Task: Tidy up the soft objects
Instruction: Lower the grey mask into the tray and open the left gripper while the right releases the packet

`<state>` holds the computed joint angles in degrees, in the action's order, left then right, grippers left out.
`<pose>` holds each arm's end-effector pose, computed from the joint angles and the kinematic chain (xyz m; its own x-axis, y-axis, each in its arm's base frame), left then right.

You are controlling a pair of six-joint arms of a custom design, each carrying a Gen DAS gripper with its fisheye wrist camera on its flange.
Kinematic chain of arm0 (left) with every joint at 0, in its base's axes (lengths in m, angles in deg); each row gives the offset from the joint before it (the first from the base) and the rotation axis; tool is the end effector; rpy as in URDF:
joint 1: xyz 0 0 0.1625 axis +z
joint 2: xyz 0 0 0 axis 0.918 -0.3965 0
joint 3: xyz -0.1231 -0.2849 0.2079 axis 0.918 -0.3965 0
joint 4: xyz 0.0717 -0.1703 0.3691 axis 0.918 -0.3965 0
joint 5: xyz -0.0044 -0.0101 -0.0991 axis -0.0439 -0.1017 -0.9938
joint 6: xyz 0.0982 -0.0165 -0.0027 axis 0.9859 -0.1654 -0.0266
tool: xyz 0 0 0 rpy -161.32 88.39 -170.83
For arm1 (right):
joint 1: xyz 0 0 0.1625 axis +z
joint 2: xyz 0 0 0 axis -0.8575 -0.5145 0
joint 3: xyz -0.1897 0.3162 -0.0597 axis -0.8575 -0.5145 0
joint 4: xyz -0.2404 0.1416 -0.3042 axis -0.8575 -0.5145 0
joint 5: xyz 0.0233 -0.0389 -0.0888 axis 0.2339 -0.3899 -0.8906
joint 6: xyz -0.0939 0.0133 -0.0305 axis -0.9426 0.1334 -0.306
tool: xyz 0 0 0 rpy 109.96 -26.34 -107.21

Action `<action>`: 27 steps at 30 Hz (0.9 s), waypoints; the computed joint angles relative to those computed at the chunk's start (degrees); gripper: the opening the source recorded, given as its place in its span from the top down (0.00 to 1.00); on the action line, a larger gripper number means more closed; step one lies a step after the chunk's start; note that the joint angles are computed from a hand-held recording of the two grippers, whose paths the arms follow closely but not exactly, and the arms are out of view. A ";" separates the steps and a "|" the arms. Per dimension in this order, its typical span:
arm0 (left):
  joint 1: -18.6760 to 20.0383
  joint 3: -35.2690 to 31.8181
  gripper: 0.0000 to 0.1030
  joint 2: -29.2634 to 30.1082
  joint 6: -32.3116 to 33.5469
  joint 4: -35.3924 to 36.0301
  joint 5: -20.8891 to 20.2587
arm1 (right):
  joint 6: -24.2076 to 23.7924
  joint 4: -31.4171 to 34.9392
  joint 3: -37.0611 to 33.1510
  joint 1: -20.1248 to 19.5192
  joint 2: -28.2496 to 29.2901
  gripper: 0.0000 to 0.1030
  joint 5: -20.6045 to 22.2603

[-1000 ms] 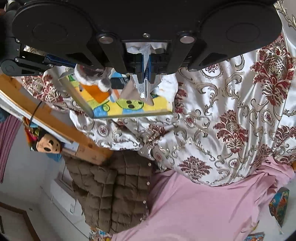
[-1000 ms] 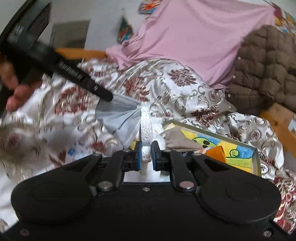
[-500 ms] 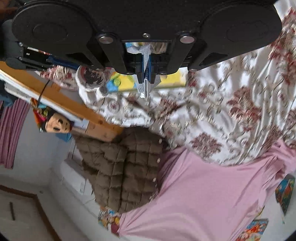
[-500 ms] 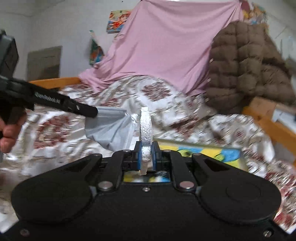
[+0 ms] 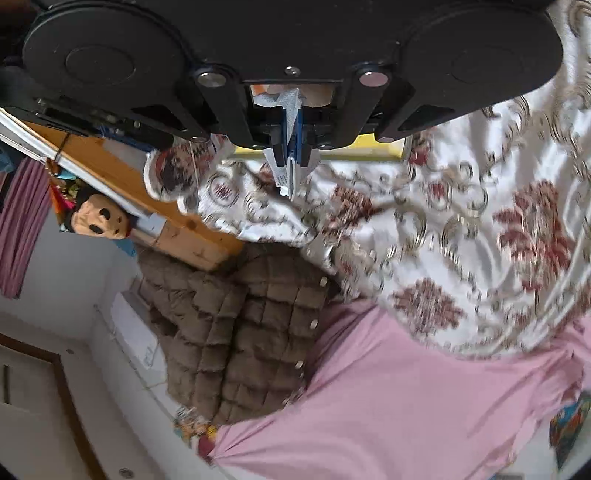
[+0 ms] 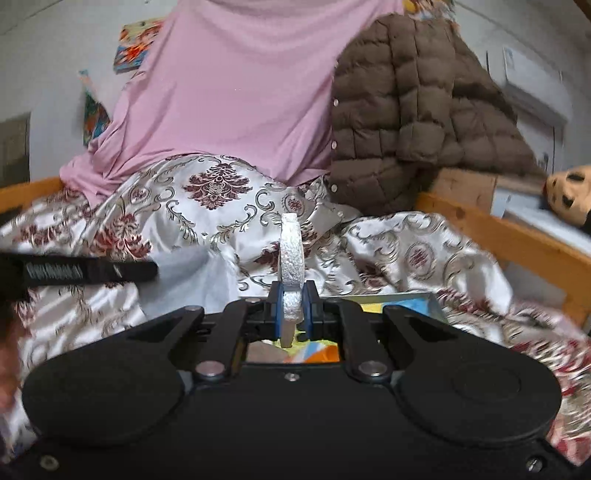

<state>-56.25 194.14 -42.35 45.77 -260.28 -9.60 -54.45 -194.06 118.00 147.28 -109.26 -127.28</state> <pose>-0.2136 -0.2675 0.1453 -0.9091 0.1505 -0.3885 0.4166 0.3295 -0.8473 0.1340 -0.2641 0.2483 -0.6845 -0.3065 0.6615 -0.7266 0.2134 -0.6530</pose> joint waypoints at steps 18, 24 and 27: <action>12.53 -1.61 0.88 6.37 5.32 -9.22 -10.97 | 8.46 -9.94 -7.32 -1.58 21.30 0.93 -7.61; 11.05 -1.46 0.68 6.05 4.25 -7.85 -10.00 | 8.97 -8.81 -6.49 -2.20 18.30 0.80 -7.93; 9.88 -1.28 0.60 5.76 3.52 -6.11 -8.91 | 9.33 -8.14 -6.07 -1.65 17.01 0.77 -8.32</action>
